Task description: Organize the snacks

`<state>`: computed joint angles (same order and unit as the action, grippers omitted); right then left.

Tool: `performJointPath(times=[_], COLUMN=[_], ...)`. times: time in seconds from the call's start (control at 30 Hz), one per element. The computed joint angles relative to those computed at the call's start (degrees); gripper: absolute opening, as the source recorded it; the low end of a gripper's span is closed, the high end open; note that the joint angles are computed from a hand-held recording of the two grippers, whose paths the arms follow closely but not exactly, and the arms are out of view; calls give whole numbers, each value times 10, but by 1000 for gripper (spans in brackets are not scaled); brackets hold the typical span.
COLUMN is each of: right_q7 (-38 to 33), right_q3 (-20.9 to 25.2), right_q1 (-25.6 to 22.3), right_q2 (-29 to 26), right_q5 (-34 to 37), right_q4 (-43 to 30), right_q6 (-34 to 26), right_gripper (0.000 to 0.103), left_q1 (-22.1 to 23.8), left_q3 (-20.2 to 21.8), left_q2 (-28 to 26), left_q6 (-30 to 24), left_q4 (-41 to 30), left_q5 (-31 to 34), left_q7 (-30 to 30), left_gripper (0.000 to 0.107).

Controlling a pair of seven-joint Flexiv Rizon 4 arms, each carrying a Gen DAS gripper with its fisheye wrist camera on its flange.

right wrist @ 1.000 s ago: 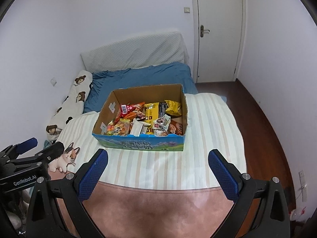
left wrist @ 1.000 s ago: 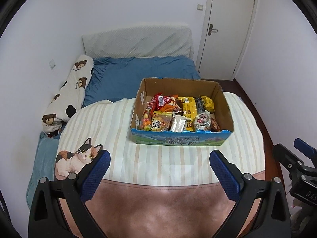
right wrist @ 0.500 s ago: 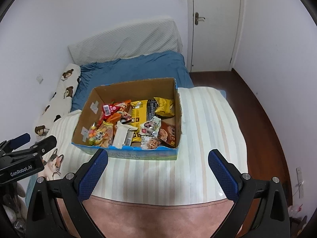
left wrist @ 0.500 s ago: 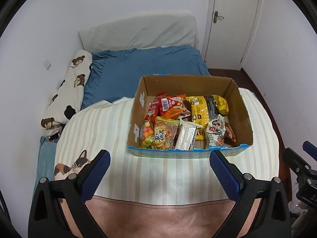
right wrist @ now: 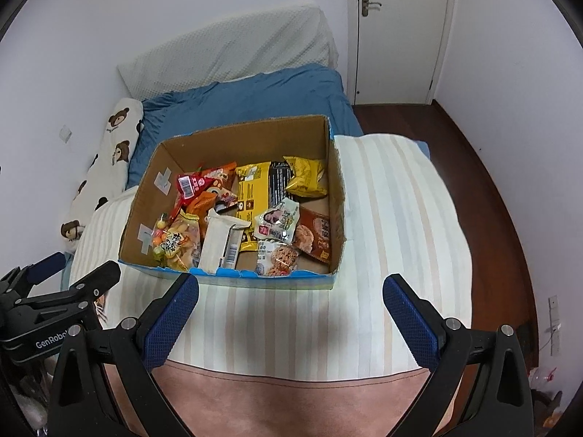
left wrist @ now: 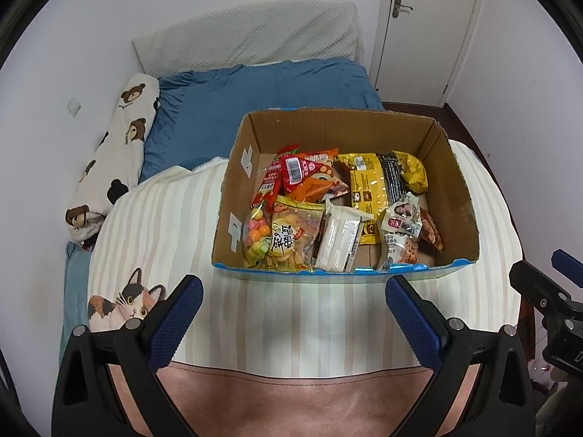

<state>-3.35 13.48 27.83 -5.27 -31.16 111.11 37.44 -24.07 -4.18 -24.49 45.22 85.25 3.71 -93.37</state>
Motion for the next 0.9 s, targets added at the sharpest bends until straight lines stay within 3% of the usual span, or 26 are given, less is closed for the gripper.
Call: performJointPath(times=[0.9], right_q7=[7], right_q3=[2], right_q1=[3], right_q2=[-3], right_q5=[21], right_q4=[-1], right_q6=[2], right_gripper=[103], left_q1=[4], left_q3=[-2], left_q2=[3], left_q6=[12], left_q4=[7], left_q5=[-7], left_q7=[7], left_gripper=[103])
